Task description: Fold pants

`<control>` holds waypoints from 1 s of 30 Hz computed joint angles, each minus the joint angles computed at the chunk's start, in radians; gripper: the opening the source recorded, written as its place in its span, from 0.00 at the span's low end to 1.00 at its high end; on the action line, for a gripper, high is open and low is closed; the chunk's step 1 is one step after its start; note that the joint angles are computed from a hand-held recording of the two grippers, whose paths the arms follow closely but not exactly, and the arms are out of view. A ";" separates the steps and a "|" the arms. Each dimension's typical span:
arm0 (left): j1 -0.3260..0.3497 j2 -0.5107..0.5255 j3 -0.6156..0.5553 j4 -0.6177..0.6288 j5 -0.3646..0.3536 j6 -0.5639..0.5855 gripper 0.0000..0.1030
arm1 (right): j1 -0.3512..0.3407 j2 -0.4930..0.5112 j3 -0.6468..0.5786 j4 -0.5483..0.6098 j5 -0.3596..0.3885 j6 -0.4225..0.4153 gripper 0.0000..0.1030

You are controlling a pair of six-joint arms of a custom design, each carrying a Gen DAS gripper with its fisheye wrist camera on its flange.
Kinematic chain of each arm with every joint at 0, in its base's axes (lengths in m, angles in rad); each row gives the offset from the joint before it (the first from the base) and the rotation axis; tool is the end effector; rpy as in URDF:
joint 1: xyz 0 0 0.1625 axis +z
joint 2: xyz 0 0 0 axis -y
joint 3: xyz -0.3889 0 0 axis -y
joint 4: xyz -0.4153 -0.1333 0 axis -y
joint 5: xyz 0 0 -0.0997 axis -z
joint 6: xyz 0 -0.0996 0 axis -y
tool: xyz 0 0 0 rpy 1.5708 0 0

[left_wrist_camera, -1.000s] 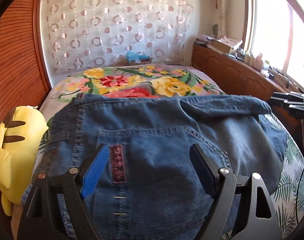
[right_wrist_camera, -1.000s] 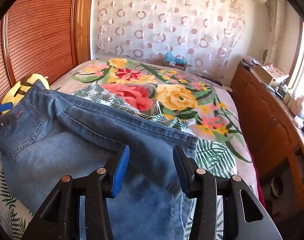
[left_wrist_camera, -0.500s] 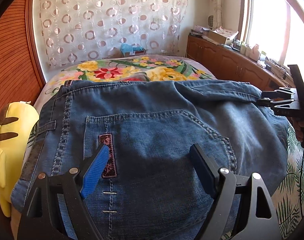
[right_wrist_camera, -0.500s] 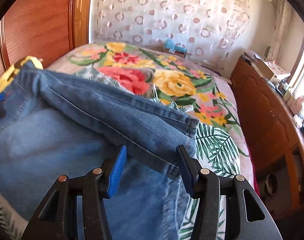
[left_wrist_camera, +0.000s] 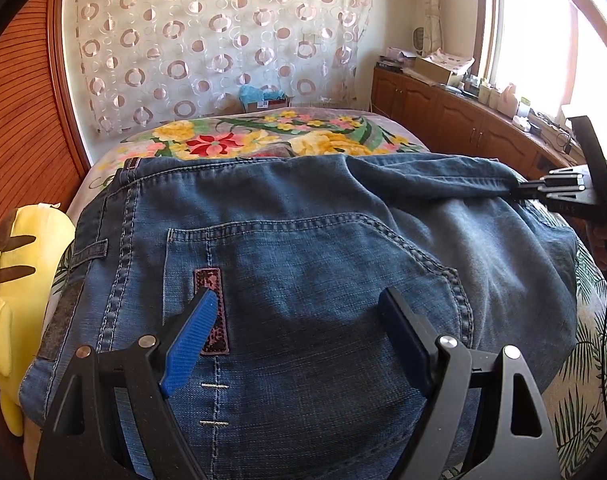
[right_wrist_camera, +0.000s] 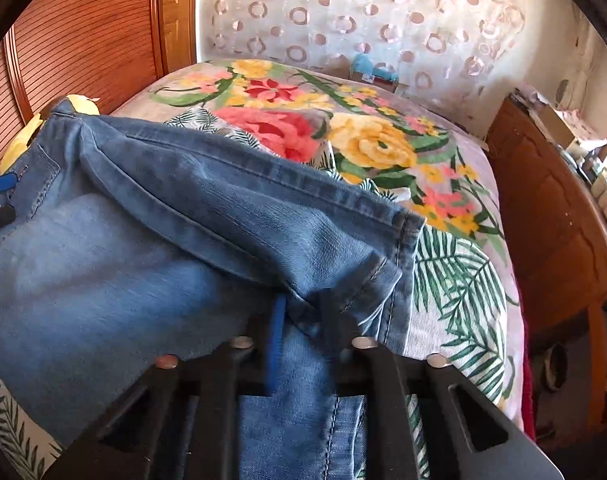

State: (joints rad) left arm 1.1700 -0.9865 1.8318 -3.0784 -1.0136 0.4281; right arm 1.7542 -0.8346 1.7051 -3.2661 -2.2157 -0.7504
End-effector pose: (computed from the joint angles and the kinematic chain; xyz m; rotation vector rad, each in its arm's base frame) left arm -0.0709 -0.6440 0.1708 0.7683 2.3466 -0.8352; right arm 0.1916 -0.6305 0.1523 0.7075 -2.1223 0.7229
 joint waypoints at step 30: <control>0.016 -0.004 -0.011 -0.030 -0.010 -0.003 0.81 | 0.021 0.083 -0.106 -0.153 -0.064 0.066 0.08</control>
